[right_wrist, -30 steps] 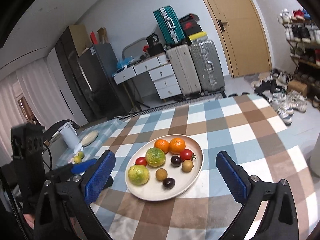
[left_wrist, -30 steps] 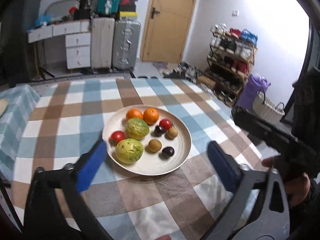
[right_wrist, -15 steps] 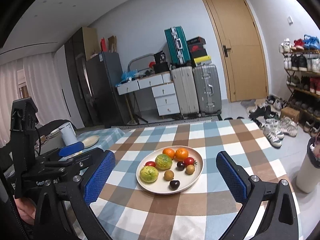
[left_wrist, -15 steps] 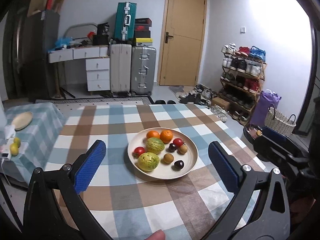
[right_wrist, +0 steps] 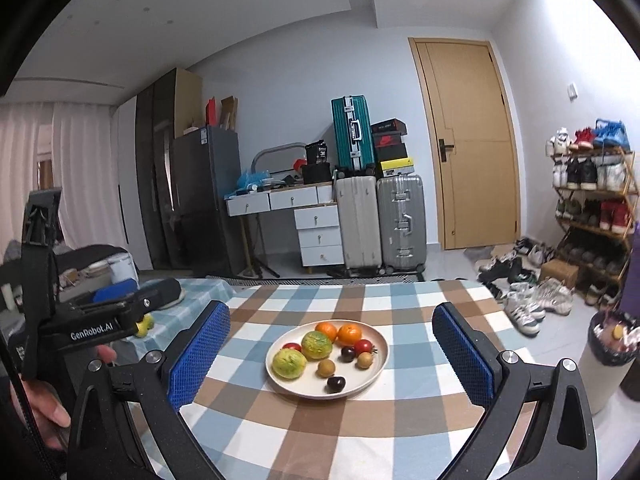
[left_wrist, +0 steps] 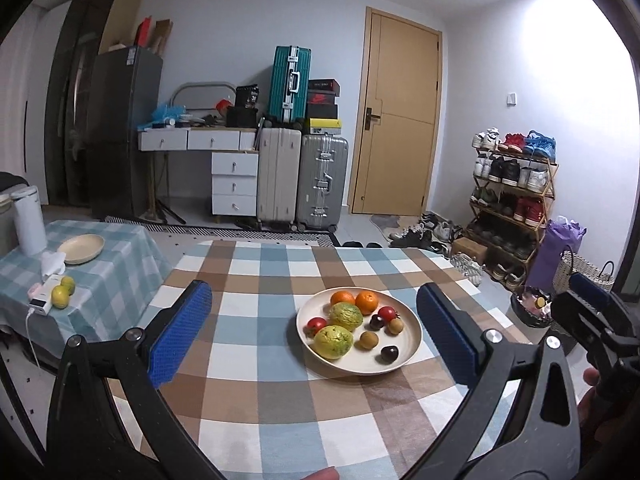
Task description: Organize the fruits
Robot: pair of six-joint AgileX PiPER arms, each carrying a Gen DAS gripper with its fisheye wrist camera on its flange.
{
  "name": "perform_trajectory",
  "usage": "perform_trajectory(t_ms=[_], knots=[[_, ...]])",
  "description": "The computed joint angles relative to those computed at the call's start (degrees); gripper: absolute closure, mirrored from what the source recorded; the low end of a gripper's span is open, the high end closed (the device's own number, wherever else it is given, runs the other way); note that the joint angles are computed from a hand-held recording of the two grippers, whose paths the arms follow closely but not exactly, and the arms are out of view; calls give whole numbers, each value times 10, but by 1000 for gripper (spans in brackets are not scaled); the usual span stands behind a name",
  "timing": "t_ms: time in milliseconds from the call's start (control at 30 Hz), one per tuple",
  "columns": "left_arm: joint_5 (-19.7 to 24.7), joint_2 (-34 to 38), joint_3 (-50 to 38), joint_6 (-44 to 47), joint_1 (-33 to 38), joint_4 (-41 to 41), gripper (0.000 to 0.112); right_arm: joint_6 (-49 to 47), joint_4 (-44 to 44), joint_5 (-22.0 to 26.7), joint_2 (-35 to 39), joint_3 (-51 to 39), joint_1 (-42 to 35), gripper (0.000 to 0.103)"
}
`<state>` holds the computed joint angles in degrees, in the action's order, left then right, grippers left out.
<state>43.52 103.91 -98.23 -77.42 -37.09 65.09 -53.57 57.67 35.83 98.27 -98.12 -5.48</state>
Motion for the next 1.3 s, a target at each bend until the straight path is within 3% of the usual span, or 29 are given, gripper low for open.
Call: perform_trajectory(t_ms=[333, 633, 1167, 1300], knots=[[-18, 5, 35, -44, 11, 35, 10, -28, 0, -40, -12, 40, 9, 0], [-62, 45, 58, -98, 35, 76, 10, -68, 18, -72, 9, 62, 15, 0], [-99, 110, 63, -179, 63, 142, 10, -171, 74, -110, 62, 80, 24, 0], [-99, 125, 75, -229, 68, 198, 10, -173, 63, -117, 71, 79, 29, 0]])
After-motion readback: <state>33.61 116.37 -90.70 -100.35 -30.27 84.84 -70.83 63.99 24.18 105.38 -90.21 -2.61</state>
